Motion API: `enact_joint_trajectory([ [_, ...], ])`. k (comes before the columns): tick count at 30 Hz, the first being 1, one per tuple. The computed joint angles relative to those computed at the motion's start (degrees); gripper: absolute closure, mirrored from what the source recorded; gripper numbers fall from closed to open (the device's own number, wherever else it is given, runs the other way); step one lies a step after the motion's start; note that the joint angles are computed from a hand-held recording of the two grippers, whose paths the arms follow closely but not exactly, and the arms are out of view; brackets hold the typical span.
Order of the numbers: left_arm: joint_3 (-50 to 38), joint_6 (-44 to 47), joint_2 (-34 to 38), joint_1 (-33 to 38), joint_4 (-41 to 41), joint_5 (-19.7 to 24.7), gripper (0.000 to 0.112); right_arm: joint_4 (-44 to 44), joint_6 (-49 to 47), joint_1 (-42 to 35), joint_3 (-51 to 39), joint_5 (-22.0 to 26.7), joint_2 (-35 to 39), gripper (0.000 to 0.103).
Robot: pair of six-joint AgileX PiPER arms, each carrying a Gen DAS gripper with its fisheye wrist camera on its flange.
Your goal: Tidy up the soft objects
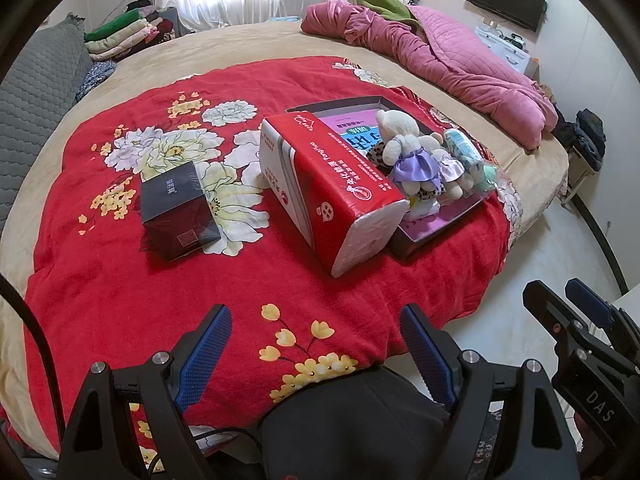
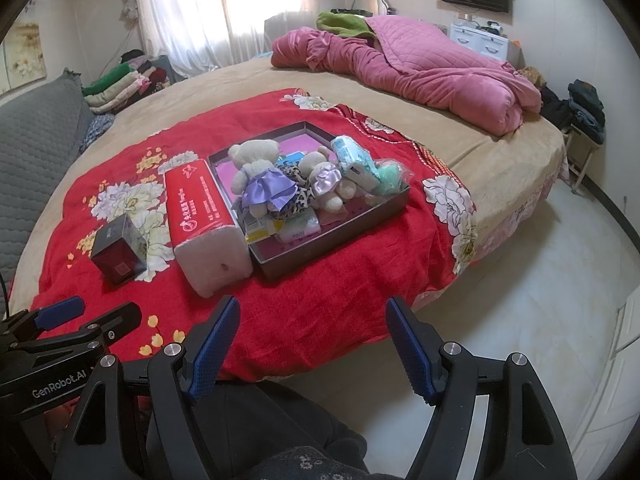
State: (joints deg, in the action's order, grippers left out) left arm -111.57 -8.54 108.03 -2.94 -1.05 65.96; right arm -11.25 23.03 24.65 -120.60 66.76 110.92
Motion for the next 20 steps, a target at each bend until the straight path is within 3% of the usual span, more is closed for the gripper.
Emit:
enact_joint_trajectory([
  [20,0.36,0.02,1.04,1.41,-0.76,0.65,0.027,0.79,-0.71,0.53,-1.79,1.41,2.13,0.027],
])
